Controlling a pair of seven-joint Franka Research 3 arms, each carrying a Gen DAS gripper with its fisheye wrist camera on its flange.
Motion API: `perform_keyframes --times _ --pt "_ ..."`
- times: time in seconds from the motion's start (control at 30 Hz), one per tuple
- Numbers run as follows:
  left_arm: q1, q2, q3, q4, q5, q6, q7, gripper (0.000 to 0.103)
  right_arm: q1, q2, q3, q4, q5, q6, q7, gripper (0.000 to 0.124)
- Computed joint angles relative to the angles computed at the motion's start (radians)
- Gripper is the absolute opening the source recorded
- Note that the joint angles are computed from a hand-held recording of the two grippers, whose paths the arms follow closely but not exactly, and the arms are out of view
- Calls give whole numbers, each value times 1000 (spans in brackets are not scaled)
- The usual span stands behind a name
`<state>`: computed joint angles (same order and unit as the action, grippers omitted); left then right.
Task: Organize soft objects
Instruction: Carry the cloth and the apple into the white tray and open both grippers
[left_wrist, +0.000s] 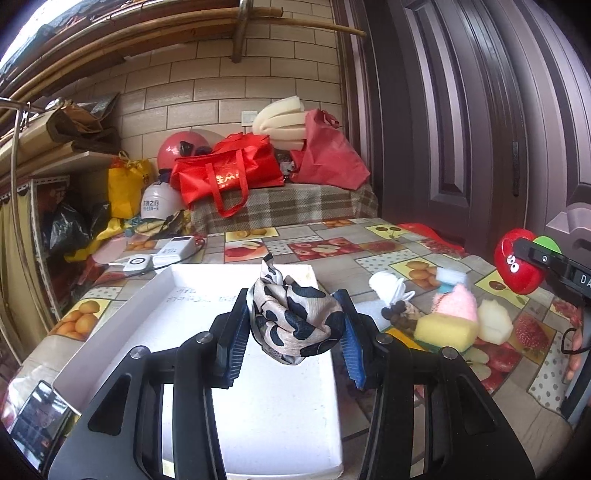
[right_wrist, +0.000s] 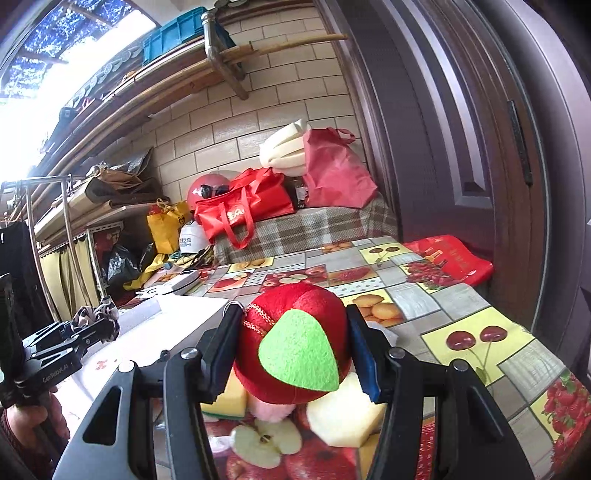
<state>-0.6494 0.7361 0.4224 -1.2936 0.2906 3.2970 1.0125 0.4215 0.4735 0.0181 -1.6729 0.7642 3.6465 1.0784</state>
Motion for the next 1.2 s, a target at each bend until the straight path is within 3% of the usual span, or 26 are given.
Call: perform_keyframes --times 0.17,0.67,0.8,0.93,1.0,1.13,1.2 --pt "-26 -10 52 -38 -30 12 -12 44 25 17 -8 28 -6 -30 -28 56" --pt "-13 -13 98 -57 -48 -16 -4 44 156 100 -121 170 69 -149 -138 56" --pt "61 -3 36 -11 -8 -68 -19 44 227 140 -214 227 65 -226 -119 56" --pt "101 9 17 19 29 -92 -61 44 280 191 -293 295 30 -309 -58 56" --pt "145 11 -35 40 47 -111 -65 44 288 212 -313 324 5 -345 -22 56" --pt "178 26 -62 76 93 -127 -92 44 297 289 -364 435 -42 -448 86 56" --pt "208 33 -97 98 113 -137 -94 44 314 341 -424 502 -78 -510 166 56"
